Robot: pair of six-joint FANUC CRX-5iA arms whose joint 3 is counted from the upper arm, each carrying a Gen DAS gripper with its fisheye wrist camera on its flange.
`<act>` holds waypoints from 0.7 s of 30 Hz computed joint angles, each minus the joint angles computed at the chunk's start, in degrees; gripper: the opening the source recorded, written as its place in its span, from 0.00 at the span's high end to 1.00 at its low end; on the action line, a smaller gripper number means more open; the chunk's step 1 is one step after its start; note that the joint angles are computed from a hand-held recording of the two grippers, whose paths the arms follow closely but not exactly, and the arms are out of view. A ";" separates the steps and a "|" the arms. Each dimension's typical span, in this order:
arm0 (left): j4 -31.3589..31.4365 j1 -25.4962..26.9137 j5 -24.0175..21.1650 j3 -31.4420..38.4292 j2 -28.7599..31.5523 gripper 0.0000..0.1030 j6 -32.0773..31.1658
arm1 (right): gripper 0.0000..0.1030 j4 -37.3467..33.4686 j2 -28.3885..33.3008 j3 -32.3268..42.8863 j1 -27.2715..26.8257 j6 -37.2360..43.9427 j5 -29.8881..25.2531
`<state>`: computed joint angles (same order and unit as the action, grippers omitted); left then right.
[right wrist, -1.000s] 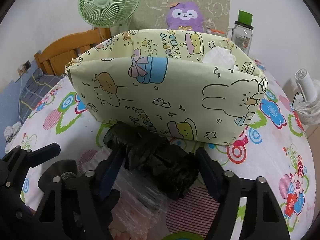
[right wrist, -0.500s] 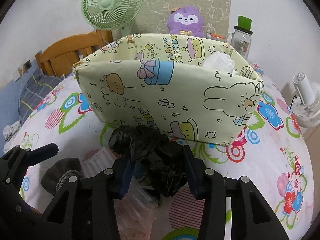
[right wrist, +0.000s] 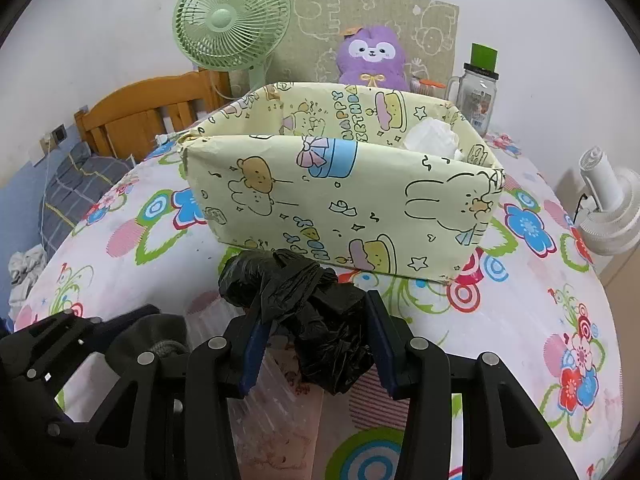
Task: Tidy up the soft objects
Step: 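Grasp the black plastic bundle with the right tool while the left tool grasps the grey pouch, then lift and carry the black bundle with the right tool while the left tool carries the grey pouch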
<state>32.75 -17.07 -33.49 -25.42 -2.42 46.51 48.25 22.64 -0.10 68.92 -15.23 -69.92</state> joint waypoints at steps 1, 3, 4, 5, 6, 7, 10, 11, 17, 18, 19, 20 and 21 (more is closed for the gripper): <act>-0.17 -0.07 0.06 -0.04 -0.20 0.47 0.00 | 0.52 0.01 0.02 0.03 0.13 -0.06 -0.13; 0.00 -0.13 0.29 -0.21 -0.63 0.48 -0.14 | 0.52 -0.01 -0.06 0.06 0.43 -0.47 -0.66; 0.33 -0.18 0.54 -0.41 -0.97 0.48 -0.45 | 0.52 0.13 -0.23 -0.13 0.58 -0.79 -0.79; 0.55 -0.27 0.69 -0.53 -1.25 0.48 -0.64 | 0.52 0.24 -0.30 -0.20 0.70 -1.02 -1.02; 0.89 -0.35 0.84 -0.65 -1.45 0.48 -1.00 | 0.52 0.42 -0.46 -0.32 0.90 -1.32 -1.32; 1.09 -0.52 1.02 -0.70 -1.66 0.49 -1.17 | 0.52 0.57 -0.57 -0.42 1.05 -1.58 -1.48; 1.69 -0.90 1.48 -0.75 -2.03 0.49 -1.75 | 0.52 1.00 -0.98 -0.63 1.56 -2.36 -2.26; 1.81 -1.03 1.57 -0.76 -2.16 0.49 -1.81 | 0.52 1.25 -1.16 -0.73 1.69 -2.68 -2.47; 3.03 -1.73 2.27 -0.96 -3.14 0.49 -3.11 | 0.52 2.42 -2.13 -1.22 2.80 -3.98 -5.00; 3.25 -1.84 2.35 -1.00 -3.33 0.49 -3.38 | 0.52 2.59 -2.30 -1.27 3.00 -4.26 -5.46; 3.53 -2.00 2.48 -1.14 -3.64 0.49 -3.75 | 0.52 2.74 -2.45 -1.31 3.16 -4.50 -5.82; 3.69 -2.12 2.58 -1.16 -3.82 0.49 -3.94 | 0.52 2.91 -2.64 -1.37 3.34 -4.70 -6.21; 3.93 -2.23 2.64 -1.20 -4.00 0.49 -4.22 | 0.52 3.09 -2.81 -1.37 3.58 -4.94 -6.80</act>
<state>36.68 -19.30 -30.85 -26.62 -6.42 42.29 51.34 19.83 -1.46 72.50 -20.17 -76.72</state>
